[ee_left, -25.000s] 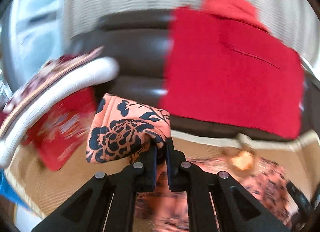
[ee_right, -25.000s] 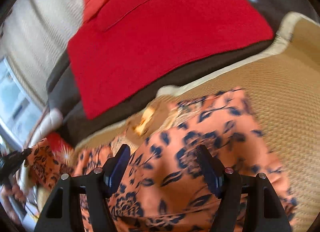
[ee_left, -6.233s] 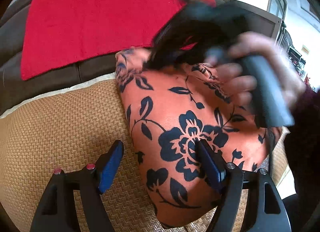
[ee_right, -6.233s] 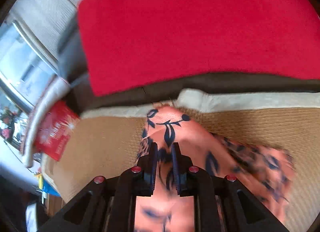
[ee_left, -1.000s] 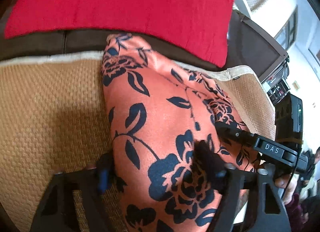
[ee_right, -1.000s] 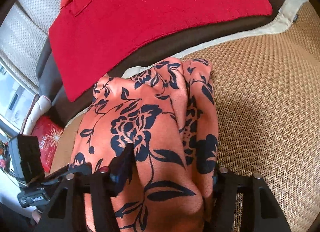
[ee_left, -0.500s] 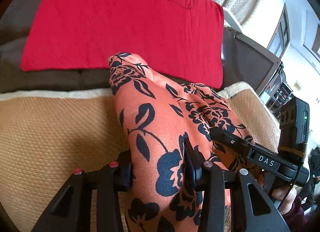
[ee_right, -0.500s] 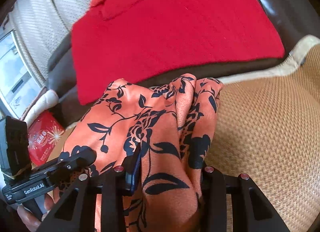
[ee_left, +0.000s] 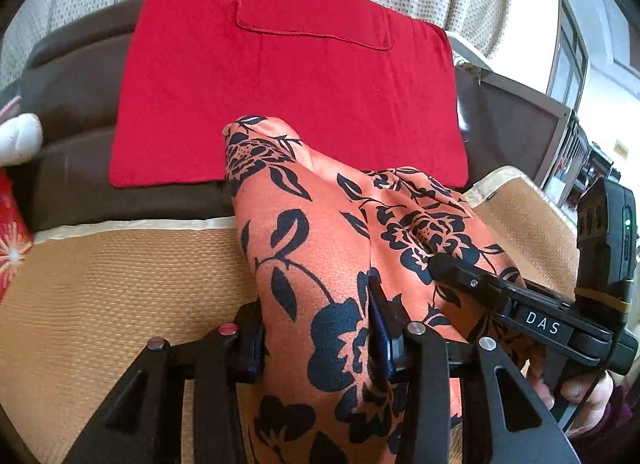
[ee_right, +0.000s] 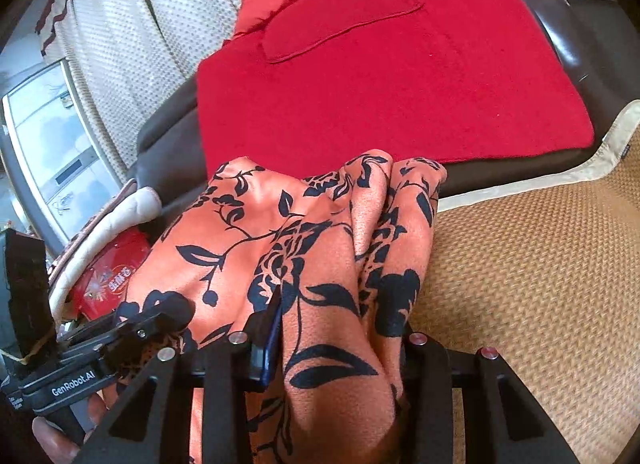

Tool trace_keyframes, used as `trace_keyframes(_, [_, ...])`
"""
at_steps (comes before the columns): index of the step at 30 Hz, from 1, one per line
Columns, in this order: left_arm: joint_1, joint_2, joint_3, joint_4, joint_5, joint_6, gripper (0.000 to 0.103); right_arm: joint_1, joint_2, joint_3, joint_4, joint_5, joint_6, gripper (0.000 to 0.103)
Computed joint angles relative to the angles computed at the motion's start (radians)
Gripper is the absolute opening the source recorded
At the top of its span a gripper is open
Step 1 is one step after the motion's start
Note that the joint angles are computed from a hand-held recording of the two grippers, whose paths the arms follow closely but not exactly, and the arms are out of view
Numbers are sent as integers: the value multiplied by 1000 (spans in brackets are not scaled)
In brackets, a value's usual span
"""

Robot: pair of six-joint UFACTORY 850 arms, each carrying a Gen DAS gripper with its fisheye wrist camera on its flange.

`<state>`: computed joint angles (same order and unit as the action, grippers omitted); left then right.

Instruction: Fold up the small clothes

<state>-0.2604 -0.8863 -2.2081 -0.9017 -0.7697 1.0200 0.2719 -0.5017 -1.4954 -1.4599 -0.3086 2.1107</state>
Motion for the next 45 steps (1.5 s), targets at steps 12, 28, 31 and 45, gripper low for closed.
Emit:
trace_keyframes(12, [-6, 70, 115, 50, 102, -7, 44, 24, -5, -2, 36, -6, -42, 41])
trace_keyframes(28, [-30, 54, 92, 187, 130, -131, 44, 18, -51, -75, 277, -17, -312, 41])
trace_keyframes(31, [-39, 41, 73, 220, 129, -163, 44, 19, -57, -84, 319, -26, -351, 41])
trace_keyframes(45, [-80, -52, -67, 428, 64, -372, 44, 7, -131, -183, 659, -83, -679, 41])
